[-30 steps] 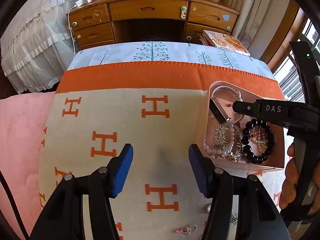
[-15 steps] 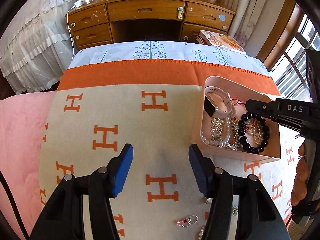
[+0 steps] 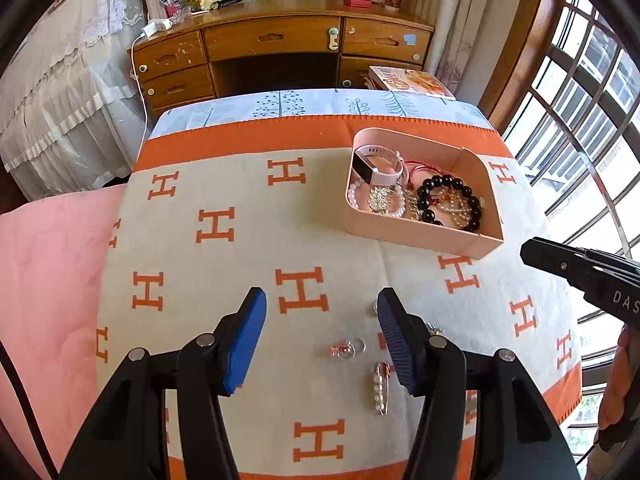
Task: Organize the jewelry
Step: 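Move both tools back toward the small brooches and pins, then grasp the pearl safety pin with left tool while right tool grasps the gold flower brooch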
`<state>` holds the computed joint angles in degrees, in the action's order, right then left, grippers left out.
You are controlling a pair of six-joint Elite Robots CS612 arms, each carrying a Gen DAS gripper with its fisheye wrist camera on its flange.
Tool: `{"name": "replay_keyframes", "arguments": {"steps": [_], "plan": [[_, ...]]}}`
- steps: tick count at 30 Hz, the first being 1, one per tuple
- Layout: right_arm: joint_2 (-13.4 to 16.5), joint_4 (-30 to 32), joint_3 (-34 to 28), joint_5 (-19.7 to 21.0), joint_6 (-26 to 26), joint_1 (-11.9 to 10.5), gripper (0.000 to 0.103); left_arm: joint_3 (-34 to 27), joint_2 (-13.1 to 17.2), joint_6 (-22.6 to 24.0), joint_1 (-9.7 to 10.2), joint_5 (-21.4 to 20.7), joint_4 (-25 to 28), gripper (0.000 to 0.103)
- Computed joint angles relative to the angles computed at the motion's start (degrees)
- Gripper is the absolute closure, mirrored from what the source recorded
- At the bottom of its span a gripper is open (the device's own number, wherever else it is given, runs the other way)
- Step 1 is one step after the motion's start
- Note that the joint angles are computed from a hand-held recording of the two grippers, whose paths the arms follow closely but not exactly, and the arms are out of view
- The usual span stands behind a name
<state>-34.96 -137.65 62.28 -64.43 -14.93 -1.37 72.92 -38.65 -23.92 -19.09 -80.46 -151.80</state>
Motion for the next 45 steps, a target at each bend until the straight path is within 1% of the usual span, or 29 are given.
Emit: {"name": "replay_keyframes", "arguments": {"steps": [5, 9, 12, 13, 15, 16, 17, 20, 23, 25, 28, 32, 36, 38, 41, 42, 45], "plan": [[-5.35, -6.13, 9.58, 0.14, -5.2, -0.68, 0.091, 5.76, -3.4, 0.87, -1.18, 0.37, -3.61, 0.046], [-8.28, -9.4, 15.13, 0.49, -8.26, -1.06, 0.091, 9.38, -5.42, 1.25, -2.0, 0.4, -5.8, 0.043], [-9.65, -10.57, 17.95, 0.69, -9.91, -1.39, 0.09, 11.64, -6.53, 1.16, -2.45, 0.48, -7.11, 0.036], [-9.93, -10.8, 18.61, 0.5, -10.29, -1.41, 0.09, 12.22, -6.79, 1.05, -2.62, 0.74, -7.3, 0.032], [-10.26, -10.72, 19.59, 0.36, -11.16, -1.61, 0.08, 13.31, -7.11, 0.92, -2.84, 1.1, -7.89, 0.03], [-10.31, -10.72, 19.93, 0.05, -11.27, -1.6, 0.069, 13.51, -7.07, 0.7, -2.84, 1.0, -7.82, 0.03], [-10.32, -10.9, 20.32, -0.2, -11.31, -1.64, 0.064, 13.79, -7.03, 0.3, -2.76, 0.41, -7.67, 0.03], [-10.15, -10.63, 20.97, -1.35, -11.99, -1.65, 0.064, 14.18, -6.69, -1.11, -2.35, -1.79, -6.92, 0.03], [-9.99, -11.11, 21.93, -1.81, -12.14, -1.88, 0.064, 14.92, -6.13, -2.37, -2.21, -2.74, -8.13, 0.03], [-9.79, -11.8, 22.57, -2.28, -12.28, -1.93, 0.064, 15.38, -5.69, -2.36, -2.46, -1.84, -9.11, 0.03], [-9.38, -12.96, 23.59, -2.98, -13.21, -1.82, 0.064, 15.67, -4.83, -0.85, -3.13, 0.14, -10.72, 0.03], [-8.51, -15.73, 24.71, -4.56, -17.01, -1.36, 0.064, 15.33, -3.57, 1.75, -3.96, 1.38, -12.29, 0.03], [-7.32, -17.7, 24.86, -5.06, -20.94, -1.23, 0.064, 13.87, -2.11, 2.46, -4.44, 1.4, -12.43, 0.031], [-6.6, -18.46, 24.43, -5.06, -22.19, -1.32, 0.064, 12.65, -1.24, 2.66, -4.57, 1.21, -11.82, 0.033], [-5.55, -19.09, 23.45, -4.54, -23.95, -1.55, 0.065, 10.75, -0.04, 2.08, -4.48, 0.27, -10.51, 0.036], [-5.28, -20.35, 23.45, -3.91, -24.56, -1.66, 0.065, 10.33, 0.23, 1.71, -4.43, 0.12, -10.15, 0.037], [-4.63, -22.75, 23.3, -3.87, -27.35, -1.58, 0.065, 8.91, 1.15, 0.13, -4.15, -0.27, -8.76, 0.038]]}}
